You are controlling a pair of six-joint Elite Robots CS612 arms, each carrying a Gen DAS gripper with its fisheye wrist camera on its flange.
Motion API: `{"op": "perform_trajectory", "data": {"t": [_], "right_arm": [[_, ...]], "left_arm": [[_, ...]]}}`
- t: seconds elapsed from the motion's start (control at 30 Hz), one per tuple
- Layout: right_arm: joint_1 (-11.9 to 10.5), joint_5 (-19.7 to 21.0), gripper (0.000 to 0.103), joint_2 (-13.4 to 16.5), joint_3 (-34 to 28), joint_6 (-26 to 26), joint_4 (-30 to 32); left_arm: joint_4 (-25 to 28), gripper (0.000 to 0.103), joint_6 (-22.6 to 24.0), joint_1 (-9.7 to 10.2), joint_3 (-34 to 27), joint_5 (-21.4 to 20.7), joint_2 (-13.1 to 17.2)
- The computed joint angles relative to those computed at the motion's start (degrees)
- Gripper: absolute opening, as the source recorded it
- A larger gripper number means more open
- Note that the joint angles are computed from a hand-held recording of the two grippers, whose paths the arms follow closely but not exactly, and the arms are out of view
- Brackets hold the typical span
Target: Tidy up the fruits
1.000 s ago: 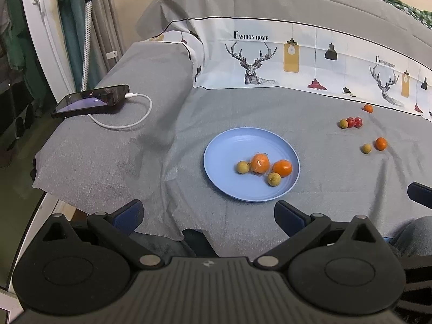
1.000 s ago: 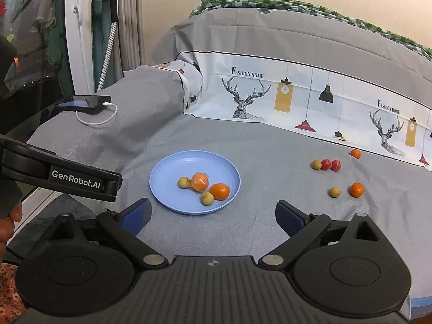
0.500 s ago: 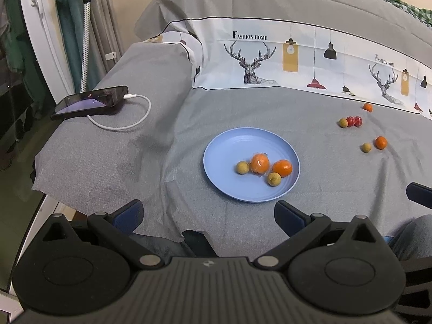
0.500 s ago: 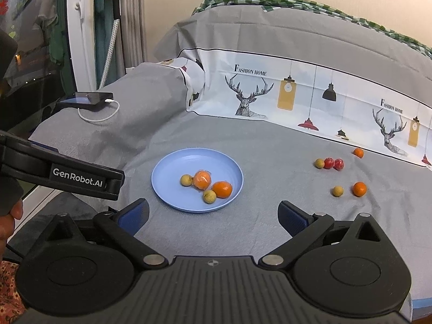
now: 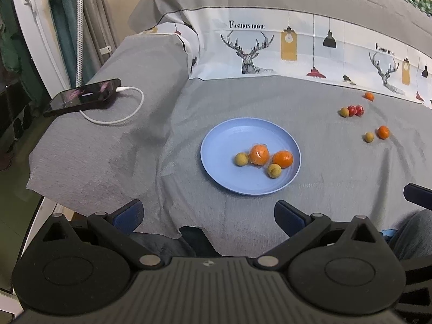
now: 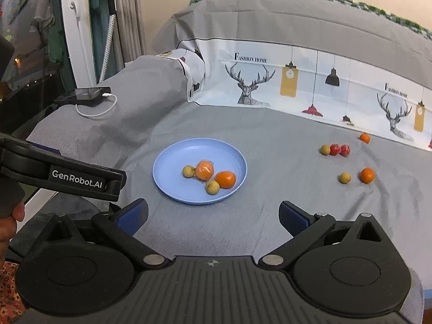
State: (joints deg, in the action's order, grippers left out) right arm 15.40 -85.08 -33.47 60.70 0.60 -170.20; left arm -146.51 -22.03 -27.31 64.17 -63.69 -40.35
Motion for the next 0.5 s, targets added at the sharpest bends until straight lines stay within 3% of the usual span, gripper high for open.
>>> {"op": "perform_trajectory", "data": {"t": [0.3,0.5], "right_arm": [[-1.0,0.5,0.102,1.3,-1.7,4.1,2.4],[-2.4,-2.6,0.102,3.3,-4.6,8.3,3.8]], "left_arm": [[7.0,0.103,-0.6,0.45,-6.0,-2.3,3.0],[13.1,0.103,-0.8,0.82,-14.1,-4.5,7.2]]}}
